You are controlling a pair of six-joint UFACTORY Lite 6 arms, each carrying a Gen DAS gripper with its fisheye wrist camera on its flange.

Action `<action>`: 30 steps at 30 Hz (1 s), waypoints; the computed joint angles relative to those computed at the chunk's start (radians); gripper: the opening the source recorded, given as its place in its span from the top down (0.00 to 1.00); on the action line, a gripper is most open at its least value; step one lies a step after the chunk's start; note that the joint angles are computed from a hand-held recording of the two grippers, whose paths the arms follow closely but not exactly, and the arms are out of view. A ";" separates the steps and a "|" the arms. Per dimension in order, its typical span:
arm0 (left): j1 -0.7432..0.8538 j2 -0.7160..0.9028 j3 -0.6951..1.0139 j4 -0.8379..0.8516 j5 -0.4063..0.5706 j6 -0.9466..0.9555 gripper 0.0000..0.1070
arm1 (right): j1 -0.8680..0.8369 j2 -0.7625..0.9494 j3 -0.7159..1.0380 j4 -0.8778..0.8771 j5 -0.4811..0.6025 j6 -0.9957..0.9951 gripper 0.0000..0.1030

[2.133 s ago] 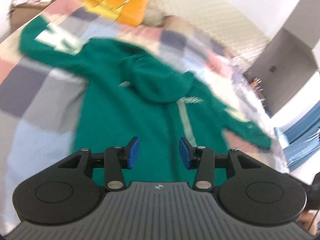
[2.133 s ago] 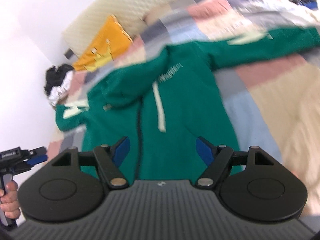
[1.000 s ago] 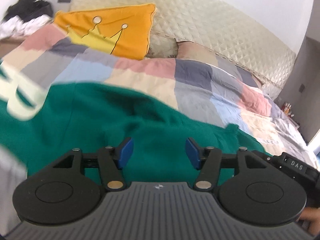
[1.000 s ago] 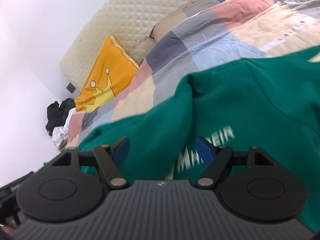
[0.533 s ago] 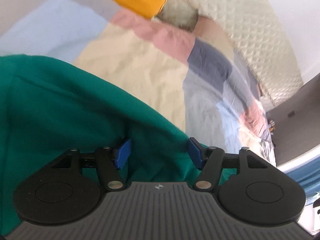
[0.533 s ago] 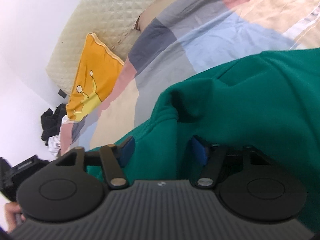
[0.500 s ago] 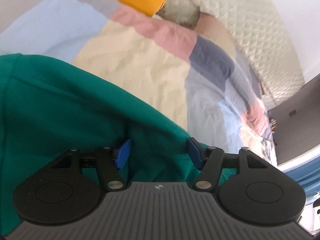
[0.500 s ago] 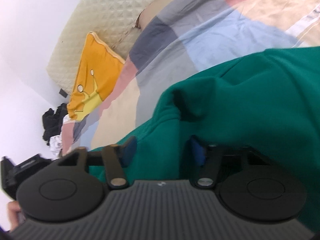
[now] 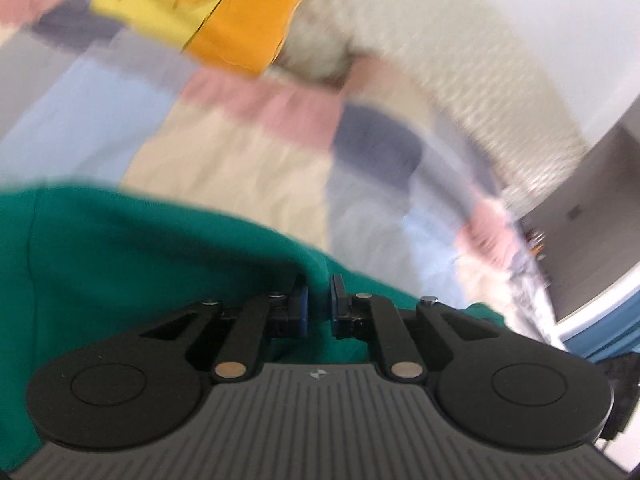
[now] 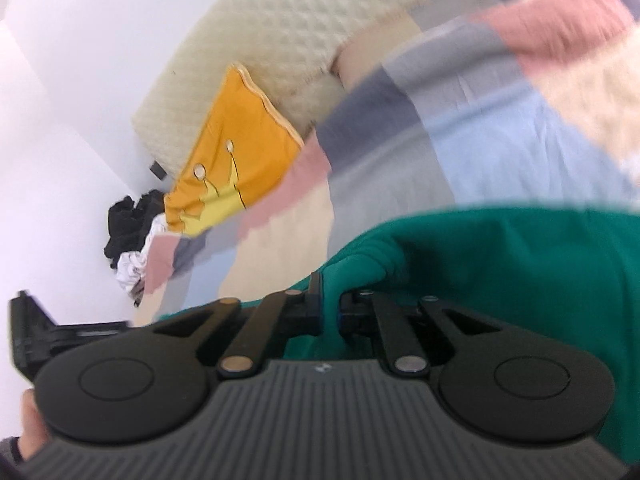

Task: Fold large clothes

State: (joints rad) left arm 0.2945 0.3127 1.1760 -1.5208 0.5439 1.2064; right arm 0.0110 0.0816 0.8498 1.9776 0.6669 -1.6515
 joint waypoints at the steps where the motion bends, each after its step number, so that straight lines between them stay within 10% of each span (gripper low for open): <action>1: -0.006 -0.018 0.005 -0.002 -0.008 -0.008 0.89 | 0.000 0.007 0.024 -0.014 -0.013 0.016 0.92; 11: -0.058 0.135 0.007 -0.256 -0.084 0.210 0.83 | 0.056 0.187 0.093 0.098 -0.071 0.004 0.86; 16: -0.020 0.044 -0.138 -0.396 -0.017 0.396 0.56 | 0.023 0.146 -0.041 0.121 0.066 0.005 0.33; 30: 0.161 -0.355 -0.688 -0.532 0.143 0.640 0.36 | 0.171 -0.326 -0.590 0.472 0.012 -0.080 0.32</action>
